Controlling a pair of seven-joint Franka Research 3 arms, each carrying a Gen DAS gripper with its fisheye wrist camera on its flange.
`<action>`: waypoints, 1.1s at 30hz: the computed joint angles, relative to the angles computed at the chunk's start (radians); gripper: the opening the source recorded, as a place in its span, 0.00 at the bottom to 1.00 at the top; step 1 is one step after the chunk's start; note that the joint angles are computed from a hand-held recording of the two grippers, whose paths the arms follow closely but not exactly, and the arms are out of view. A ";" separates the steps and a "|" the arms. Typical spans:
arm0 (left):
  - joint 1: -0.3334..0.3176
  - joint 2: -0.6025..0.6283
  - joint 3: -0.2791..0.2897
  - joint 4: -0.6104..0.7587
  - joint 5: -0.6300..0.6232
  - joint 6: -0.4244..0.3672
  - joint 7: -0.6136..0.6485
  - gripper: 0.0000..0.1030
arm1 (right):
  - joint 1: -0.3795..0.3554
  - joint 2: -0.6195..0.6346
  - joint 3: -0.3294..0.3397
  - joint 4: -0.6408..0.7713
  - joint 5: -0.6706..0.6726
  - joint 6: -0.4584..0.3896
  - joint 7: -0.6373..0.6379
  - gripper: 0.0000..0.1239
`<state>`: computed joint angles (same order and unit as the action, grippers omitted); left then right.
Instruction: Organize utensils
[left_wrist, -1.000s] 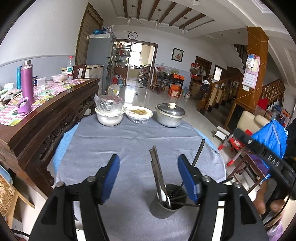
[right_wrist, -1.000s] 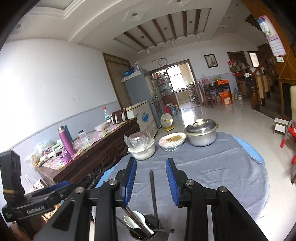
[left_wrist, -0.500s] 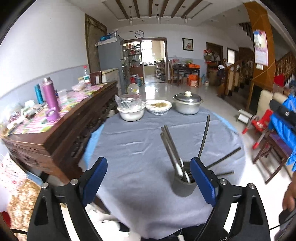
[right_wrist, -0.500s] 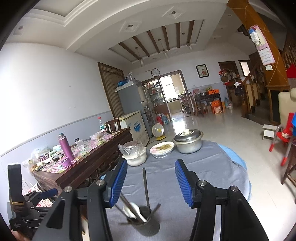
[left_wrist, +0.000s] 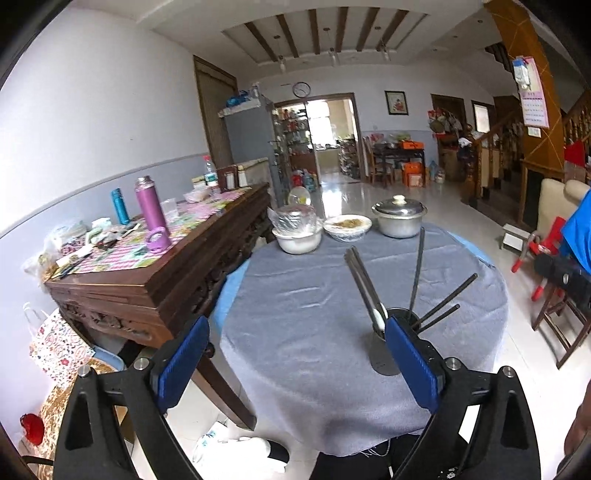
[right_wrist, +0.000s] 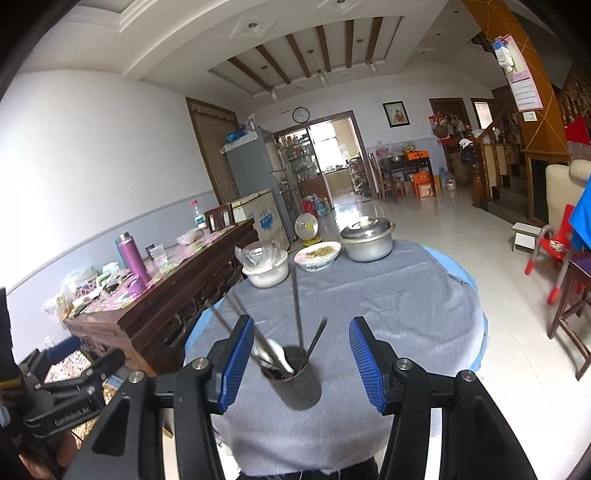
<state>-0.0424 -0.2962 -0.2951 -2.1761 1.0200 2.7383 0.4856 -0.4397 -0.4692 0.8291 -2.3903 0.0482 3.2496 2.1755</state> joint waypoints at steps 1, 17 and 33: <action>0.002 -0.015 0.001 -0.012 0.005 0.003 -0.011 0.93 | 0.003 -0.009 0.005 -0.002 0.000 -0.010 0.002 0.46; 0.044 -0.086 -0.006 -0.091 -0.027 0.019 -0.081 0.93 | -0.018 -0.042 0.101 -0.039 -0.057 -0.047 0.133 0.46; 0.063 -0.090 -0.021 -0.148 -0.034 0.001 -0.179 0.93 | -0.136 -0.162 0.231 -0.036 -0.116 -0.135 0.326 0.47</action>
<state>0.0202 -0.3858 -0.3163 -2.3242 0.9859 2.7392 0.3070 -0.5761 -0.6309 1.0604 -2.4267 -0.0682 3.1143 2.5017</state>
